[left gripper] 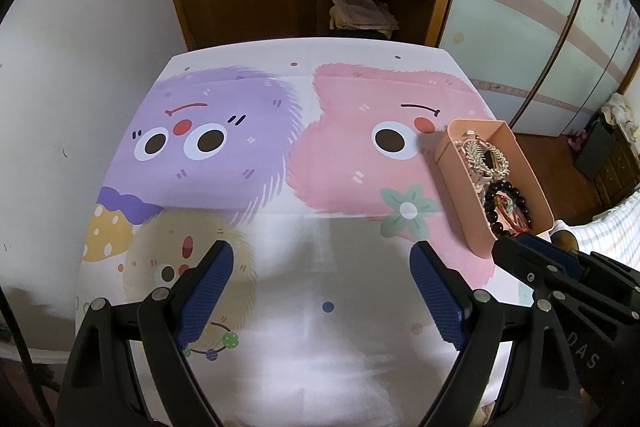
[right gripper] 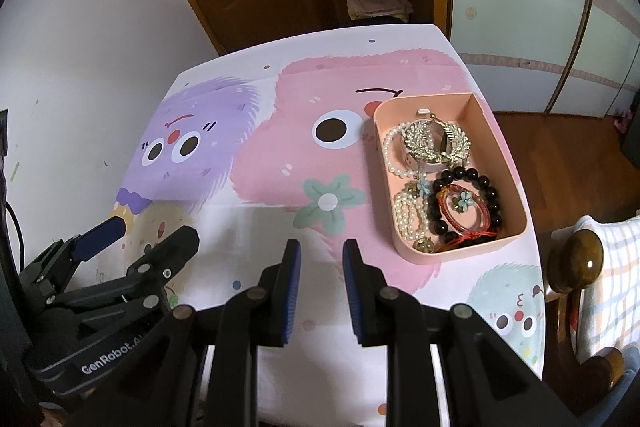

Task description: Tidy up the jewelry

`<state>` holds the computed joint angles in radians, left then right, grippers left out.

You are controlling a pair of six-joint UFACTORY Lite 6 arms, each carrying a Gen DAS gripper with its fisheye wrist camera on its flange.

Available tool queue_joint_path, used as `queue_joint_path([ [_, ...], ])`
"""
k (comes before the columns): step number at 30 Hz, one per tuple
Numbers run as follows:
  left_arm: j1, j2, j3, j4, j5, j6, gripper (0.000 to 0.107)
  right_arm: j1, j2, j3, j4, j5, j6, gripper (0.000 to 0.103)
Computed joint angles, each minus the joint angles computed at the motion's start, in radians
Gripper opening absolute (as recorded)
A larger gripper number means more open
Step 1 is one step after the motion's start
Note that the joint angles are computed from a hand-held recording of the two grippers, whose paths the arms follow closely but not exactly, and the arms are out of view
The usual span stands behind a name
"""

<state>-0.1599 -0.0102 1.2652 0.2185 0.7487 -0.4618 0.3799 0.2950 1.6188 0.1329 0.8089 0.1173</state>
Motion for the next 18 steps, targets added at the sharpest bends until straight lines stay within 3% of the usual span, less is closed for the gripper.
queue_joint_path([
  [18,0.001,-0.001,-0.002,-0.003,-0.001,0.002,0.089,0.005,-0.003,-0.003,-0.004,-0.001,0.006,0.022],
])
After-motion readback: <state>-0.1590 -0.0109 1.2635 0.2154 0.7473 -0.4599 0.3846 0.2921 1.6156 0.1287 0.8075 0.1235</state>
